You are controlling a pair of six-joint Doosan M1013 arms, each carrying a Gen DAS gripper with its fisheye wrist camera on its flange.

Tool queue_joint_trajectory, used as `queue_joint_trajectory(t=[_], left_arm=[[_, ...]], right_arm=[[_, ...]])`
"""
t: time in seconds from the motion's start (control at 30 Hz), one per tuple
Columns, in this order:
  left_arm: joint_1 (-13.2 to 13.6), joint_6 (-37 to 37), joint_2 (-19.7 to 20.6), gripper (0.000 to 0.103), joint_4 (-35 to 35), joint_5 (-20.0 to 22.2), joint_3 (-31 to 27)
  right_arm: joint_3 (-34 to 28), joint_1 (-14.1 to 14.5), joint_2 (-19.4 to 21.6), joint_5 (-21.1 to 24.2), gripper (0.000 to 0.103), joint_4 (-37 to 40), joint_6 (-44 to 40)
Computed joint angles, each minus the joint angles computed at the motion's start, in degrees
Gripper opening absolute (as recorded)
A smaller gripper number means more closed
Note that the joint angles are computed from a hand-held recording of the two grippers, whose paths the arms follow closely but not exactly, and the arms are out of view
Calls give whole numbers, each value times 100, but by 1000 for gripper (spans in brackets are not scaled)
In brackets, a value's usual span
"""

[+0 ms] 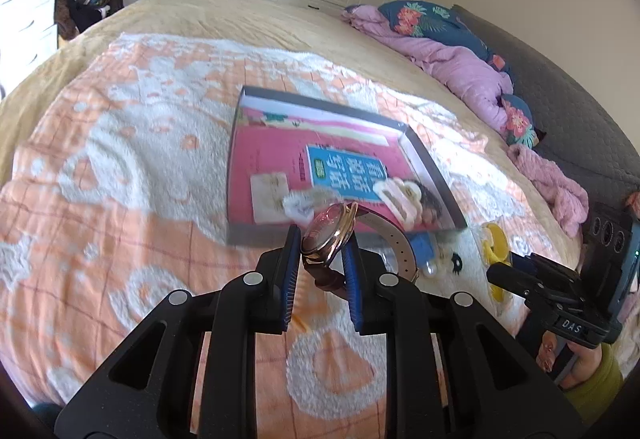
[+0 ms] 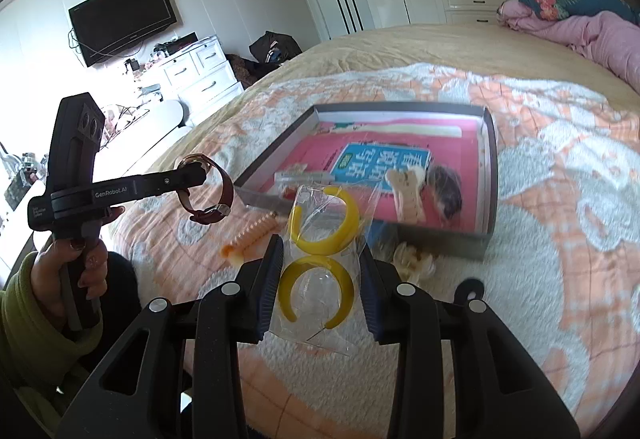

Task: Organize jewelry
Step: 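Carry the yellow rings and the watch with both tools over the grey box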

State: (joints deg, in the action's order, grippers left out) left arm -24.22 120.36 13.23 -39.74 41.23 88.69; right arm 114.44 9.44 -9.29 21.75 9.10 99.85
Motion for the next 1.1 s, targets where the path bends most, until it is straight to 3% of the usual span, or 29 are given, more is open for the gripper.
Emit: queue_joint_trajectory(t=[0.73, 1.1], left_arm=[[-296, -213, 484, 13, 312, -66, -712], [-485, -319, 735, 13, 514, 48, -953]], right_arm=[[-331, -362, 195, -283, 35, -1286, 1053], [-363, -609, 302, -335, 35, -1393, 1260]])
